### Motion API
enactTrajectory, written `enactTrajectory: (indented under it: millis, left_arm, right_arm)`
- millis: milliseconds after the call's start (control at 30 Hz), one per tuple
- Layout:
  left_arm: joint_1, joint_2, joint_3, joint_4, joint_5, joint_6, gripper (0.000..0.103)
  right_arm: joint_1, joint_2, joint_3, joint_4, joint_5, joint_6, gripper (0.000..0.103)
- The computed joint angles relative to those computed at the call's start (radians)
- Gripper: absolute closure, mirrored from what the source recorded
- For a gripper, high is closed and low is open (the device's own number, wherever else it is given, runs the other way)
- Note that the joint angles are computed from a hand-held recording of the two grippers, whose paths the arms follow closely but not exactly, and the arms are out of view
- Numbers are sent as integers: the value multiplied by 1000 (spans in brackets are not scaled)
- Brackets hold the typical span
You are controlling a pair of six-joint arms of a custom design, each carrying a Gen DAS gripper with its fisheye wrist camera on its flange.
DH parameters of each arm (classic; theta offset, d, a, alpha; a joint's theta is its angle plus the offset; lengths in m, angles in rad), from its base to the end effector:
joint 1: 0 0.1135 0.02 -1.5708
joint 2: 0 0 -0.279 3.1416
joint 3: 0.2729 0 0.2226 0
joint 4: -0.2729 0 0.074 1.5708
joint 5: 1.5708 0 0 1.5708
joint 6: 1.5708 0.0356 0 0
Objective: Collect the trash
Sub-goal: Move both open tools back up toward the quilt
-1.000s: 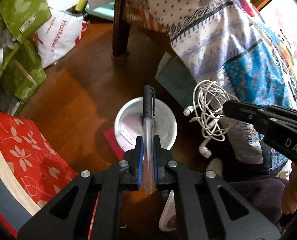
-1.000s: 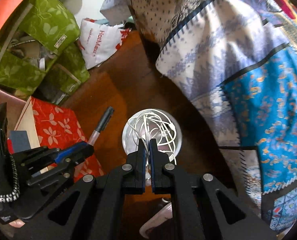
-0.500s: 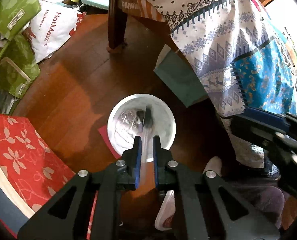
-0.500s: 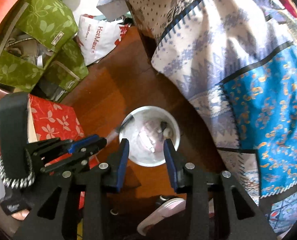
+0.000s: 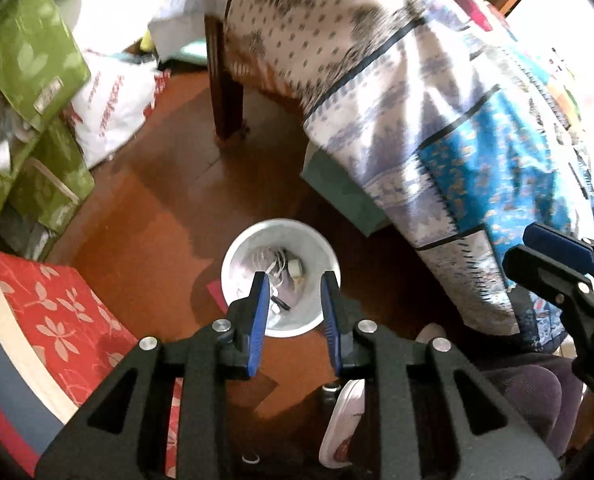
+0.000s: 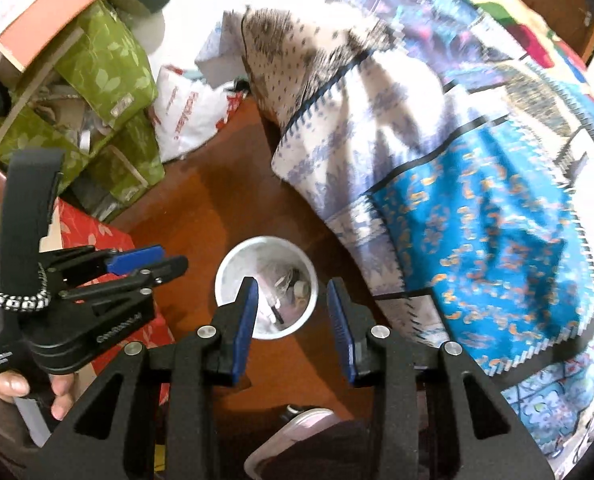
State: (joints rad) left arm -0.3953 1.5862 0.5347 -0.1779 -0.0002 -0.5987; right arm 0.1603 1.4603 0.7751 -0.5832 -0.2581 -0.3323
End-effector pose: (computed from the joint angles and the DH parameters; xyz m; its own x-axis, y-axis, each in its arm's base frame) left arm 0.2025 -0.0845 0.1329 -0.9354 -0.2204 -0.2767 -0.1720 0.9669 -0.1885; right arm 0.2211 0.0450 0.1981 -0.8160 -0.4514 -0.3610 -0.5242 0.8411 0.1332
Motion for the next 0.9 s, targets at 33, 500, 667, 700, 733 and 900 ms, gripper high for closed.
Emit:
enactTrajectory:
  millis: [33, 500, 667, 700, 733, 900]
  left_arm:
    - [-17, -36, 5, -25, -15, -11, 79]
    - [-505, -344, 349, -495, -442, -243, 79]
    - [-664, -302, 519, -582, -576, -266, 76]
    - [-687, -289, 549, -592, -594, -269, 76]
    - [-707, -272, 582, -597, -611, -265, 75]
    - [-779, -175, 731, -608, -674, -225, 73]
  right_arm:
    - [-22, -47, -5, -14, -7, -12, 70]
    - [-540, -463, 143, -243, -321, -208, 62]
    - [-918, -469, 259, -350, -614, -345, 39]
    - [-960, -457, 279, -363, -649, -361, 35]
    - [-1021, -439, 304, -384, -700, -387, 34]
    - [-1201, -383, 394, -436, -811, -467, 27]
